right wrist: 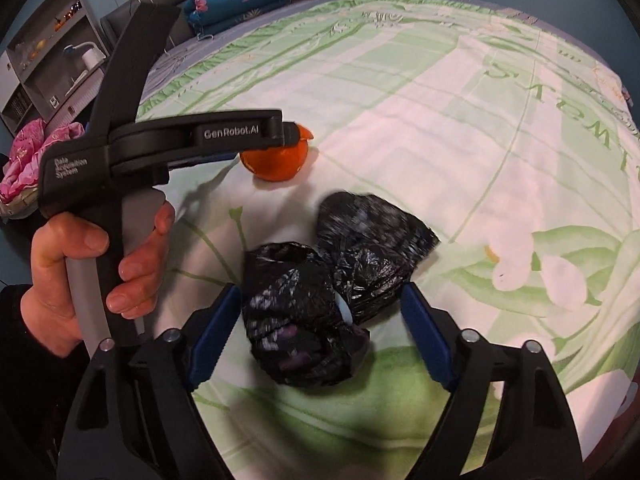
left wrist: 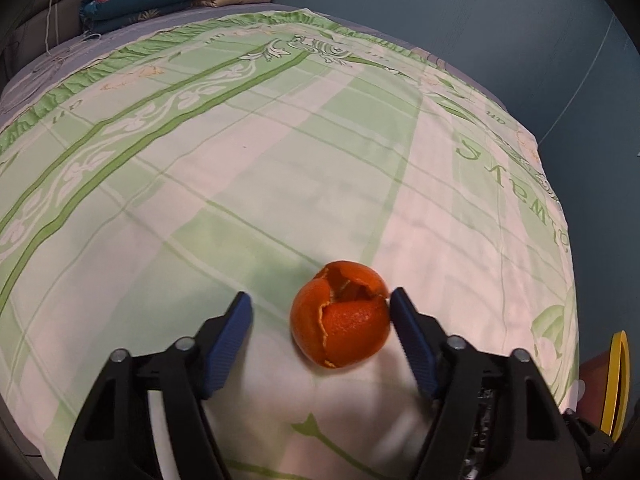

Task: Collect trash
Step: 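Grasp the orange peel with the left tool while the right tool grasps the black plastic bags, then carry the orange peel in the left tool while the right tool carries the black bags to the bin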

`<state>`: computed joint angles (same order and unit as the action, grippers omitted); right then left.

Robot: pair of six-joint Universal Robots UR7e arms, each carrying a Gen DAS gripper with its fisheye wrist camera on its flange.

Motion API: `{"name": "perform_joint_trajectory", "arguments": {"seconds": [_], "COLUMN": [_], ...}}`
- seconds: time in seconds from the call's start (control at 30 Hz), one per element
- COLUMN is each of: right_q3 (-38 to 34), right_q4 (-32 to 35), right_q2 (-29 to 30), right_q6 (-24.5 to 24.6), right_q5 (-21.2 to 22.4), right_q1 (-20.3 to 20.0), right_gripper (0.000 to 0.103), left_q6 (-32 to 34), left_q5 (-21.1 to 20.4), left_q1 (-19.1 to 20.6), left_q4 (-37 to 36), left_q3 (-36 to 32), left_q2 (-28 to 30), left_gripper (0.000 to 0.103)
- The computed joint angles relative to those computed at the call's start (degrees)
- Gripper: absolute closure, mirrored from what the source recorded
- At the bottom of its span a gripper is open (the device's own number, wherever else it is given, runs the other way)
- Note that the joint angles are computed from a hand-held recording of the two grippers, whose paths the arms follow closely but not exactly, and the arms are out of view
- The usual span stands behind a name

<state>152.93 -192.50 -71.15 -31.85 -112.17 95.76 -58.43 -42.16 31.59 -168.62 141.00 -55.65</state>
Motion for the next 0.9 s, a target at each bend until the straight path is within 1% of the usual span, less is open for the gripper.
{"name": "perform_joint_trajectory", "arguments": {"seconds": [0.03, 0.07, 0.13, 0.17, 0.2, 0.23, 0.27, 0.3, 0.4, 0.53, 0.6, 0.63, 0.77, 0.9], "right_q3": [-0.12, -0.26, -0.58, -0.62, -0.72, -0.73, -0.61, -0.54, -0.5, -0.04, 0.44, 0.62, 1.46, 2.71], "right_q4": [-0.21, -0.41, 0.96, 1.04, 1.39, 1.5, 1.57, 1.52, 2.5, 3.38, 4.23, 4.51, 8.55, 12.85], "right_q2": [0.48, 0.88, 0.52, 0.47, 0.25, 0.11, -0.33, -0.58, -1.71, -3.92, -6.3, -6.99, -13.39, -21.12], "right_q6": [0.08, 0.35, 1.4, 1.37, 1.27, 1.09, 0.74, 0.57, 0.18, 0.57, 0.62, 0.74, 0.96, 0.42], "right_q5": [-0.25, -0.27, 0.34, 0.48, 0.71, 0.91, 1.58, 1.83, 1.94, 2.28, 2.6, 2.7, 3.16, 3.81], "right_q1": [-0.01, -0.26, -0.78, -0.94, -1.04, -1.07, -1.16, -1.13, -1.17, -1.34, -1.2, -1.11, -0.63, 0.02], "right_gripper": [0.034, 0.038, 0.043, 0.048, 0.056, 0.061, 0.072, 0.077, 0.082, 0.085, 0.085, 0.085, 0.085, 0.085], "left_q6": [0.88, 2.02, 2.08, 2.35, 2.19, 1.97, 1.59, 0.8, -2.45, -8.56, -11.34, -13.47, -20.05, -25.31], "left_q5": [-0.39, -0.95, 0.16, 0.46, 0.43, 0.21, 0.11, 0.11, 1.03, 2.58, 3.13, 3.65, 4.55, 4.68], "left_q1": [0.1, 0.12, -0.71, -1.0, -1.15, -1.2, -1.34, -1.67, -4.11, -9.45, -12.31, -13.95, -19.74, -25.0], "left_q4": [-0.22, -0.76, 1.29, 1.71, 1.86, 1.71, 1.63, 1.88, 5.06, 11.92, 14.8, 17.44, 24.69, 30.64], "left_q3": [-0.28, -0.53, -1.06, -1.21, -1.21, -1.06, -0.8, -0.49, 0.57, 2.32, 3.12, 3.31, 4.03, 4.02], "left_q2": [0.32, 0.7, 1.06, 1.2, 1.14, 0.81, 0.38, -0.08, -2.24, -6.57, -8.9, -10.19, -14.52, -17.08], "left_gripper": [0.051, 0.06, 0.063, 0.065, 0.066, 0.066, 0.067, 0.067, 0.068, 0.068, 0.068, 0.068, 0.068, 0.068]}}
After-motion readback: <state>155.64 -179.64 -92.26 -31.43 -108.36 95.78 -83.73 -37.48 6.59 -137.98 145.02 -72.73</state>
